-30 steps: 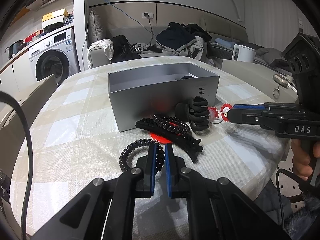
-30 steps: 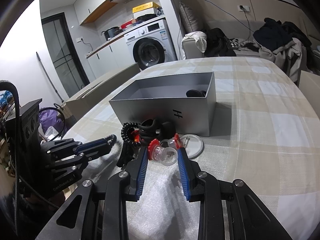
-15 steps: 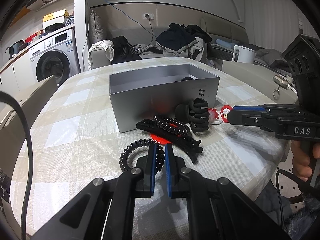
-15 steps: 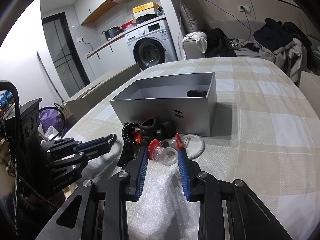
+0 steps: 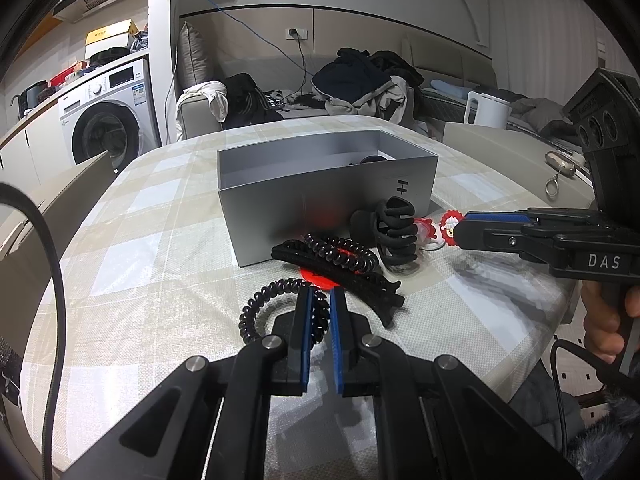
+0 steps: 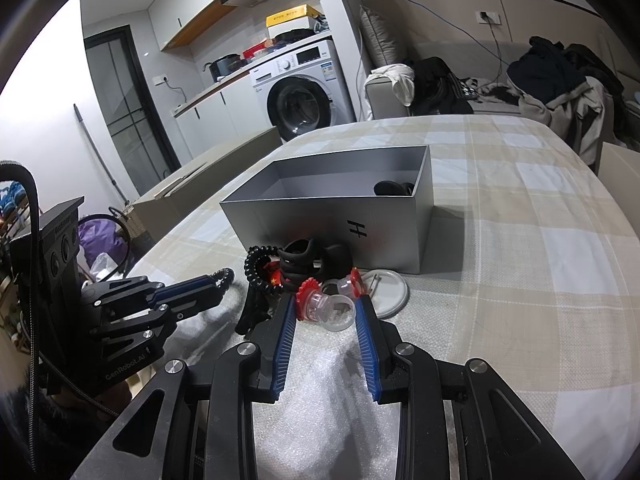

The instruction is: Organize jewelry

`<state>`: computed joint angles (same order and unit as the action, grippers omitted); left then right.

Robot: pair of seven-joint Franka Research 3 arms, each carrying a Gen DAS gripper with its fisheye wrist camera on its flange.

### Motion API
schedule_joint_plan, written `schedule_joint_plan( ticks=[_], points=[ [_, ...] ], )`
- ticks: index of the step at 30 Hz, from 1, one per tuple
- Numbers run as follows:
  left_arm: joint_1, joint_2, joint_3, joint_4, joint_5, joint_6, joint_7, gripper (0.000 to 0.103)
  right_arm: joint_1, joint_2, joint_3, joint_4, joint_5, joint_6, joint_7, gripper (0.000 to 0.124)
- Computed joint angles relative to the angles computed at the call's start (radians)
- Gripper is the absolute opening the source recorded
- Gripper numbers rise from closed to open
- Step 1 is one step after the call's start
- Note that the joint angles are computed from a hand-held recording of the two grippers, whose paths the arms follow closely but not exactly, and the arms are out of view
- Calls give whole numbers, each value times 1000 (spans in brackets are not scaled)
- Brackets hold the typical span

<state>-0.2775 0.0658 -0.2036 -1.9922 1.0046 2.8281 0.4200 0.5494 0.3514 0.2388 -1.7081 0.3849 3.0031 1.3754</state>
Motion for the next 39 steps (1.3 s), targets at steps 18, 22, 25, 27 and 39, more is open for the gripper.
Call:
schedule_joint_plan(
  ticks=[18,22,25,27,39],
  points=[
    [-2,2,1,5,10,-1,-10,3,-1,-1,2,-2,5,3,-4,29],
    [-2,4,1,6,8,0,-6,3,-1,-1,3,-2,5,2,-5,29],
    [-3,4,2,7,16,0,-15,3,2,-2,-1,-3,2,4,-1,29],
    [-3,2,2,5,23,0,-23,3,0,-2,2,-3,4,7,-4,29],
    [-1,3,1,3,28,4,-23,2,-8,-6,12,-6,20,10,-25,29]
  ],
)
